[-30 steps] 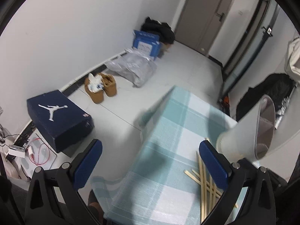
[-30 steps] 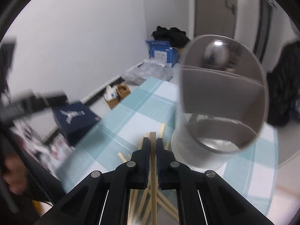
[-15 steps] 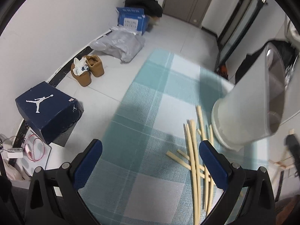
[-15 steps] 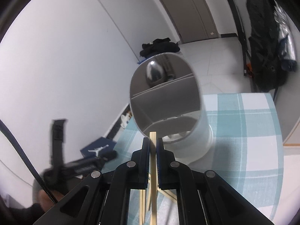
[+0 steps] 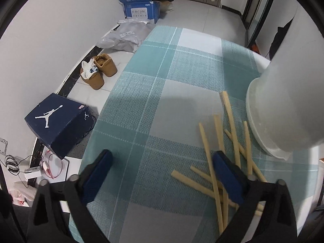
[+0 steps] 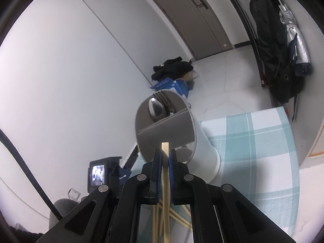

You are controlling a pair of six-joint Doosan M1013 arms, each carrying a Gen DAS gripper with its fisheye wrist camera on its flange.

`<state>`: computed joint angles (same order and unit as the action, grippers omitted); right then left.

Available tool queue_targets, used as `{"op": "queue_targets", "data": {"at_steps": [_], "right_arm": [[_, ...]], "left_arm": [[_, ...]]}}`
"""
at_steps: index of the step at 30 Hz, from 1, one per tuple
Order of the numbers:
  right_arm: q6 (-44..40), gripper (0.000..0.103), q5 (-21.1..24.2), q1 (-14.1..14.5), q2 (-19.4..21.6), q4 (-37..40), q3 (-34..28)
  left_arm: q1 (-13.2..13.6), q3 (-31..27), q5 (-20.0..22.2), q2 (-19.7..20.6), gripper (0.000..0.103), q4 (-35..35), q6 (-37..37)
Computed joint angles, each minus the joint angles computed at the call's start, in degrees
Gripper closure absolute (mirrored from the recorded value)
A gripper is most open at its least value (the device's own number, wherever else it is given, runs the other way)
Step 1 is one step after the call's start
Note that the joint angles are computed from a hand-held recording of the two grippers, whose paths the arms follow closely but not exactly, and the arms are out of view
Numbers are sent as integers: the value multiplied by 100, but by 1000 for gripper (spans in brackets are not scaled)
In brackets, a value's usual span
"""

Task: Organize utensils
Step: 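Lift the chopstick with the right tool while the left tool grasps another chopstick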

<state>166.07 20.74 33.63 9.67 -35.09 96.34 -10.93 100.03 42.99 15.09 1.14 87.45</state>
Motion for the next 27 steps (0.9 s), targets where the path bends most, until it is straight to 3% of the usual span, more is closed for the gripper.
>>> {"op": "queue_targets", "data": {"at_steps": [4,7,10,12,17,27], "right_arm": [[76,97,-34,-22,-42,-117,32],[100,97,-50,-28,-60,-134,50],[171,97,-11,-24,-63,-220,52],[142,97,-18,-34,-62,-173,53],[178,97,1,-24,-73,-222,62],[453,97,233,119,-20,-865,2]], "left_arm": [[-39,-18,-9,9,12,61,-129],[-83,-18,-58,9,21,60,-168],[-98,-6,-158,-11,42,20,-172],[-96,-18,-186,-14,66,-16,-192],[19,-99,-168,40,98,-388,-299],[273,-63,-333,-36,102,-1569,-17]]}}
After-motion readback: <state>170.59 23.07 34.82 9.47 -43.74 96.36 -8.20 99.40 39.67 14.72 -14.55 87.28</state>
